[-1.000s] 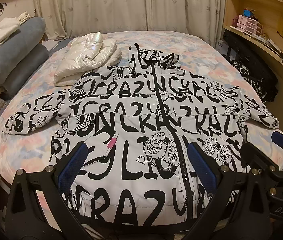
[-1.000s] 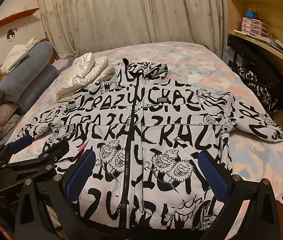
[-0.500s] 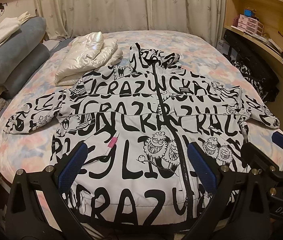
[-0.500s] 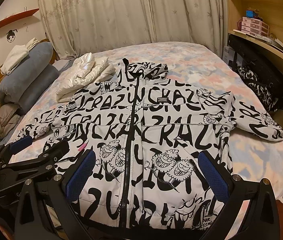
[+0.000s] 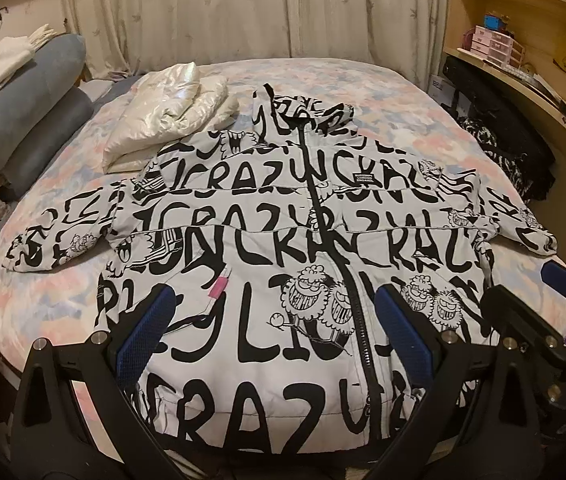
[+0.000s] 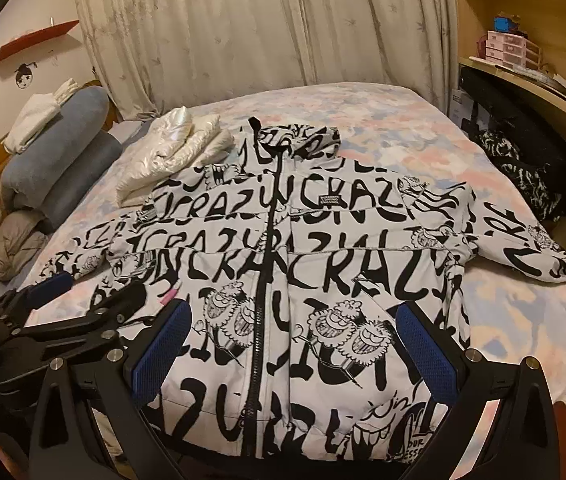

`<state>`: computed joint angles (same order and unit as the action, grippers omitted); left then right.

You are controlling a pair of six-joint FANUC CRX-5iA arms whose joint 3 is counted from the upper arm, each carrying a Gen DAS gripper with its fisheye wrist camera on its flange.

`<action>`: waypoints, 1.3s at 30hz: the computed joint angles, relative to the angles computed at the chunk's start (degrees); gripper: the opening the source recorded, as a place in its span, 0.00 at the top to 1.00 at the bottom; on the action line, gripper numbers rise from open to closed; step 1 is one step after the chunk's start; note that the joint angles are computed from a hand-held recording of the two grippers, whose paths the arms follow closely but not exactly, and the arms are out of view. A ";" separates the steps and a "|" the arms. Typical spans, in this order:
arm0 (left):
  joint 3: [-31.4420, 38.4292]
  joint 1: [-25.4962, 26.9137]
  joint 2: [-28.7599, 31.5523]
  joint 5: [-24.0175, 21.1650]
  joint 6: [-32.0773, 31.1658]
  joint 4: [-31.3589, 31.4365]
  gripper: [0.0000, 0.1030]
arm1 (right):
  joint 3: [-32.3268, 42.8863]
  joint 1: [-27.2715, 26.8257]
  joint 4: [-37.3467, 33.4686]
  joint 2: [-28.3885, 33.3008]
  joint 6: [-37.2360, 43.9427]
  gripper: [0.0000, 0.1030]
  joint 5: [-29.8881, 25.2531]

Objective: Fold large clothes
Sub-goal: 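Grasp the jacket sleeve with the right gripper and lift it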

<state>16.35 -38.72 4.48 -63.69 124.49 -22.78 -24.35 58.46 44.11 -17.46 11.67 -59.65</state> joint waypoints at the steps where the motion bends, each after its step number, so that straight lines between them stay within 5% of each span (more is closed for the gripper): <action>1: 0.78 0.16 0.65 -0.22 -0.60 0.45 0.04 | 0.00 0.25 0.45 -0.09 -0.16 0.00 -0.04; 22: 14.54 0.23 7.54 5.24 -10.61 4.87 0.04 | 6.40 -3.97 10.95 0.13 4.95 0.00 -8.63; 29: 25.46 2.55 15.29 5.51 -20.43 17.87 0.03 | 11.83 -12.96 9.05 -1.66 13.92 0.00 -8.36; 34: 37.48 0.86 23.16 4.01 -19.97 18.06 0.03 | 14.03 -20.09 12.72 -1.39 19.25 0.00 -12.40; 39: 51.82 -0.87 33.48 0.72 -19.36 16.06 0.03 | 14.99 -32.22 6.27 -2.72 24.06 0.00 -9.14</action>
